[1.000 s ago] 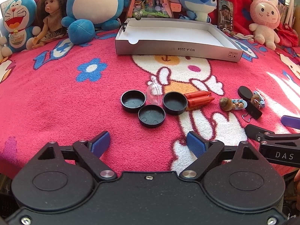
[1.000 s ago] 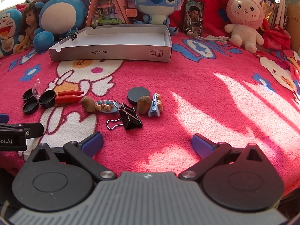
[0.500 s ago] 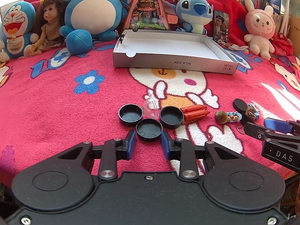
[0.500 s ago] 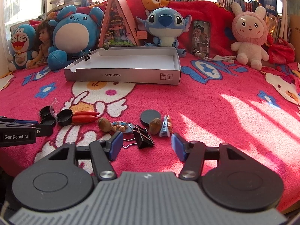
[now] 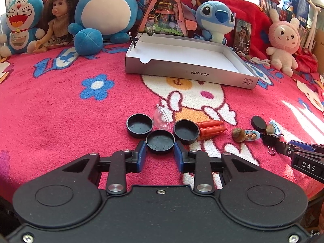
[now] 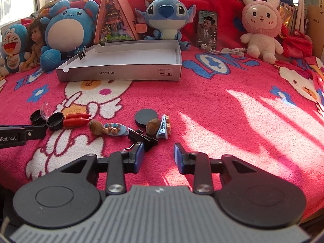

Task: Organize rigid objects
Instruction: 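Move the left tool to the black round lid while the right tool approaches the black binder clip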

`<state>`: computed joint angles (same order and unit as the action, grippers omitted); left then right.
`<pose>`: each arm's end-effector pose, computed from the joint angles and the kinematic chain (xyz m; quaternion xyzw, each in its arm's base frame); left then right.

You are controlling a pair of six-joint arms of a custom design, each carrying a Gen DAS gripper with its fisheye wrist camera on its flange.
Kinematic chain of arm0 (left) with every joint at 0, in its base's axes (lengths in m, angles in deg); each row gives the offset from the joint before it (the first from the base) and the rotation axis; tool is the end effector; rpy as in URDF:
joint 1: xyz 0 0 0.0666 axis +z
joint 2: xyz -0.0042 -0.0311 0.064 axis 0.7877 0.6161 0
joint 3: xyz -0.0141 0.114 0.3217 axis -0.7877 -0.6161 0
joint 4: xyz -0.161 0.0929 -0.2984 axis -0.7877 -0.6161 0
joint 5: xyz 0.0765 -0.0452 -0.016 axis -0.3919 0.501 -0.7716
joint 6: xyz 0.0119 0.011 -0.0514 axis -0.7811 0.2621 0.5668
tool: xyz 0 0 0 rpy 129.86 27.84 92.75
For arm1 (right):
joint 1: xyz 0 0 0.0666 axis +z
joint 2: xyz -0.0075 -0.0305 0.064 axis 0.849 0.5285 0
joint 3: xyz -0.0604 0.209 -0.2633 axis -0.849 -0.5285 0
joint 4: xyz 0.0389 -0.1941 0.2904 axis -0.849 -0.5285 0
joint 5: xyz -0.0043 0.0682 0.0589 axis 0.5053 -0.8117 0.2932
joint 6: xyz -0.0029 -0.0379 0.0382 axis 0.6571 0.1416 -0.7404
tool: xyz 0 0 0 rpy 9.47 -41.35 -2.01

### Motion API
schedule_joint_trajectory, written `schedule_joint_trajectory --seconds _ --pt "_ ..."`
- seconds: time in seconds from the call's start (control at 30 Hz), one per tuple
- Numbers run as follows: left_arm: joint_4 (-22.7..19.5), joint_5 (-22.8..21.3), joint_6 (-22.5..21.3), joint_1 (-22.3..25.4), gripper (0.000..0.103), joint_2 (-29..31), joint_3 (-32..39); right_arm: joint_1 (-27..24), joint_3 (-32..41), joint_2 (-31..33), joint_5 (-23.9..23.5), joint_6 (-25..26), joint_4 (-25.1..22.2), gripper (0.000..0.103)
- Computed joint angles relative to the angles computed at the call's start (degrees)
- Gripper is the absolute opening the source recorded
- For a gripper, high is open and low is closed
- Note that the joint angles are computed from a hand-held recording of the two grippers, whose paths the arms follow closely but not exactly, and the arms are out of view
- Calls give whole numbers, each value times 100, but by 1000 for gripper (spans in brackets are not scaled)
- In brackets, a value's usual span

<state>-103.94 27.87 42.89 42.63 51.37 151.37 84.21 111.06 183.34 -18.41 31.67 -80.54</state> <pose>0.6066 -0.1008 0.2149 0.0144 0.9184 -0.0663 0.3897 0.5929 0.2760 0.2161 0.0344 0.9131 -0.0025 0.4063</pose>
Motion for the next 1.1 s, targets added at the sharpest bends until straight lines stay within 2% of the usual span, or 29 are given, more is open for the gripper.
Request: schedule_joint_trajectory --seconds 0.17,0.27,0.3,0.4,0.53,0.6,0.77,1.1 --pt "89 -66 -16 -21 29 -3 -31 -85 -22 -34 140 -350 -93 51" --pt "203 -146 -69 -49 29 -14 -81 -81 -350 -233 -218 -407 312 53" --pt "223 -173 -89 -59 29 -13 -86 -68 -463 -295 -357 -453 473 56" --pt "289 -231 -163 -83 29 -1 -95 12 -450 -268 -455 -661 559 59" --pt "342 -252 -209 -94 29 1 -121 125 -159 -37 -71 -979 468 60" --pt "389 -262 -204 -95 29 -5 -145 164 -61 56 118 -1067 488 64" --pt "653 -407 -361 -129 29 -45 -298 257 137 230 490 -1007 465 65" --pt "812 -487 -379 -119 30 18 -291 274 478 463 758 -1181 264 65"
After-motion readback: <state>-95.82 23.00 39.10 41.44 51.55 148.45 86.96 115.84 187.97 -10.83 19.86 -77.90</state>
